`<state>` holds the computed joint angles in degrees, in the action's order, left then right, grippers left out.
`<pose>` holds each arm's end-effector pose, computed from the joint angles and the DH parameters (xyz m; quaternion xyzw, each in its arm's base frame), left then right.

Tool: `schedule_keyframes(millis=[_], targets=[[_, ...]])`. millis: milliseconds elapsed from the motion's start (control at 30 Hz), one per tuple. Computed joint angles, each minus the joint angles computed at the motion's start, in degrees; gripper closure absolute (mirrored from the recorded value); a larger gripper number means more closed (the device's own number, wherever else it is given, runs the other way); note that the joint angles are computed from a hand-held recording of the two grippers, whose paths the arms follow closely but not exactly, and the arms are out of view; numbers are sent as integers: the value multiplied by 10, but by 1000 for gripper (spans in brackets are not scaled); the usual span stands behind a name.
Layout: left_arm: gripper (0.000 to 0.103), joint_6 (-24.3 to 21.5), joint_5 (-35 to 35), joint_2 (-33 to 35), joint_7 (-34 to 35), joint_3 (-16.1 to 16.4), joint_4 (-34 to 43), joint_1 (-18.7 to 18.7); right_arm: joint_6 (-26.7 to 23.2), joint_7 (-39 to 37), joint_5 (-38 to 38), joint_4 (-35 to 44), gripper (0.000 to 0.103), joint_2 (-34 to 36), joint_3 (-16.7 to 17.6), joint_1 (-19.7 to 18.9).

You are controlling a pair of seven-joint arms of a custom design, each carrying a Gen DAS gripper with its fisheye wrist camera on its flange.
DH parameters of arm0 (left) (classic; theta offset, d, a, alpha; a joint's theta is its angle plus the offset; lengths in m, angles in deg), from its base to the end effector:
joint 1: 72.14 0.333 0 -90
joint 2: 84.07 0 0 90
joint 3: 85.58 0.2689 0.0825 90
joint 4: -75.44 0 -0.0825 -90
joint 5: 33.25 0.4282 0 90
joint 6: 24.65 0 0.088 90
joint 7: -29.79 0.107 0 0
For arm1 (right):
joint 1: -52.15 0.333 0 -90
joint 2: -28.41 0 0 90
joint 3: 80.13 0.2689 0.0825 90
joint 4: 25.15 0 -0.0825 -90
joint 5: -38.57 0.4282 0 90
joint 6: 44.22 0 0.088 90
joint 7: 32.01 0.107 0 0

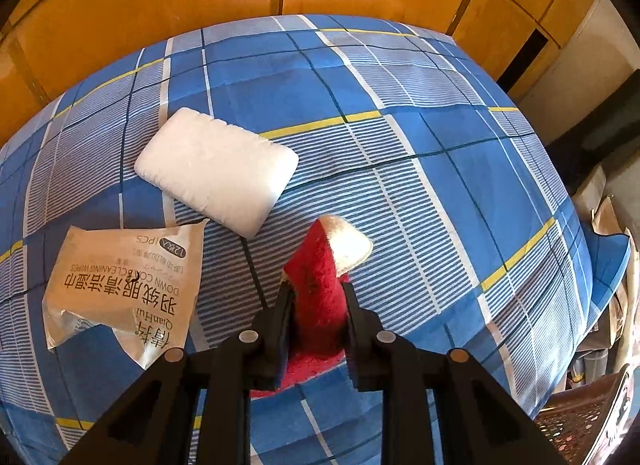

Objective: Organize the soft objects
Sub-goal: 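Carry the white knit glove into the gold tray and open the left tool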

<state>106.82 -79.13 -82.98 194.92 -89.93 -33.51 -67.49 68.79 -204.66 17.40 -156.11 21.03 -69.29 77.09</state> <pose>0.6415 -0.0122 0.4699 -0.3171 0.8704 -0.3546 0.1272 0.4351 0.2838 0.3238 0.3226 -0.9259 0.1954 0.0226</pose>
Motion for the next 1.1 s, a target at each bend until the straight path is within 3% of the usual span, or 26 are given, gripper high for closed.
schedule_keyframes(millis=[133,300,600,900,1100], targets=[[68,26,21,96,-76,7,126,27,-10,-2,-4,16,80,12,2,3],[68,65,17,151,-73,-3,186,88,-21,-8,-7,32,80,24,1,9],[68,54,-18,175,-47,3,171,204,-49,-21,-14,63,81,49,0,18],[68,39,-41,198,-49,32,154,285,-94,-38,-24,112,81,87,-3,34],[68,42,13,255,-144,51,194,319,-115,-53,-30,135,81,106,-7,44]])
